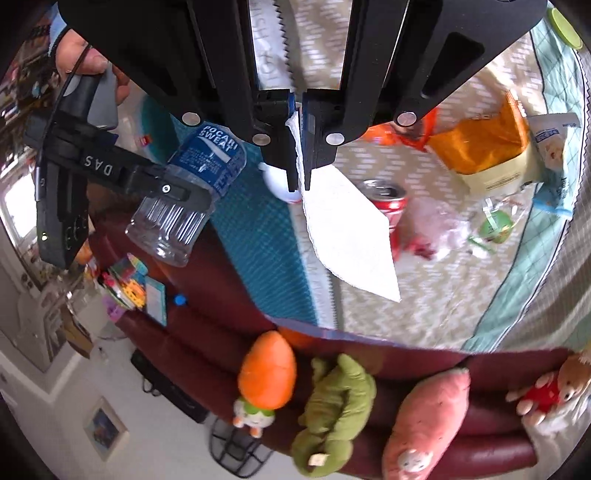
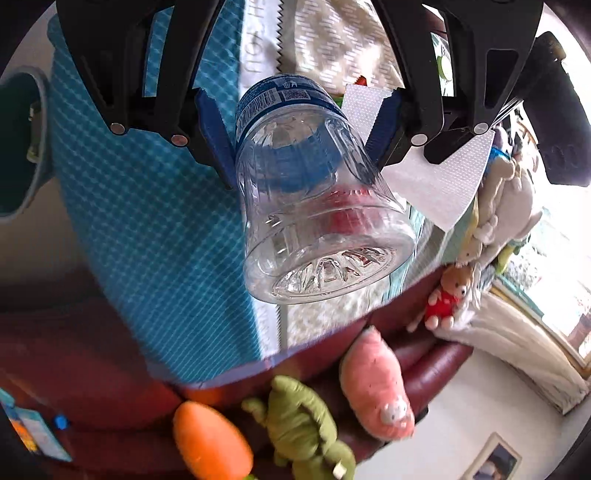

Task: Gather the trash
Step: 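Carry the water bottle with the right tool and tissue with the left tool over the teal bin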

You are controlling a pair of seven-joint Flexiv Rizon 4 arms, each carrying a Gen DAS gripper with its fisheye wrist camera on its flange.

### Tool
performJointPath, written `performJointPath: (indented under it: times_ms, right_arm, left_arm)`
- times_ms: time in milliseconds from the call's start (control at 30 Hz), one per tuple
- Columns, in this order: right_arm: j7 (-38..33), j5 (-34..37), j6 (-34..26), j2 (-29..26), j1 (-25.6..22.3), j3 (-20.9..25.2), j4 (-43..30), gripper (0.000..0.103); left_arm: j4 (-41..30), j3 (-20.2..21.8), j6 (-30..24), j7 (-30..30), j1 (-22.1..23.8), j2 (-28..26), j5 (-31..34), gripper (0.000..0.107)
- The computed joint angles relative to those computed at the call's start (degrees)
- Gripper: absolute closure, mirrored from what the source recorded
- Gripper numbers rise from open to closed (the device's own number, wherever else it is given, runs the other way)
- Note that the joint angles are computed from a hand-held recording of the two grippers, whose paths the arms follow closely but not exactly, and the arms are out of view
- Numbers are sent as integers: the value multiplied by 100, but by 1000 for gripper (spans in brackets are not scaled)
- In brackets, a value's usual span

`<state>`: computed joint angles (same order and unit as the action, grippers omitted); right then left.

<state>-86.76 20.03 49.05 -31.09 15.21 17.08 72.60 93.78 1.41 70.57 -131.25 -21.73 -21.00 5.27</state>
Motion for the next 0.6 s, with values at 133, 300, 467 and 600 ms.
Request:
performJointPath:
  times_ms: [133, 300, 467, 600]
  right_arm:
    - [-11, 190, 346, 308, -242, -38, 383, 39]
    - [-36, 413, 671, 587, -548, -100, 762, 39]
    - [35, 591, 982, 837, -887, -237, 1132, 39]
    - [81, 635, 1310, 1046, -1118, -378, 1481, 39]
  left_arm:
    - [-429, -172, -178, 275, -58, -237, -56, 105]
    - [-1186, -397, -517, 775, -215, -717, -258, 105]
    - [-2142, -537, -971, 1264, -470, -1347, -453, 105]
    - [-3094, -633, -1421, 1658, -683, -1944, -629, 105]
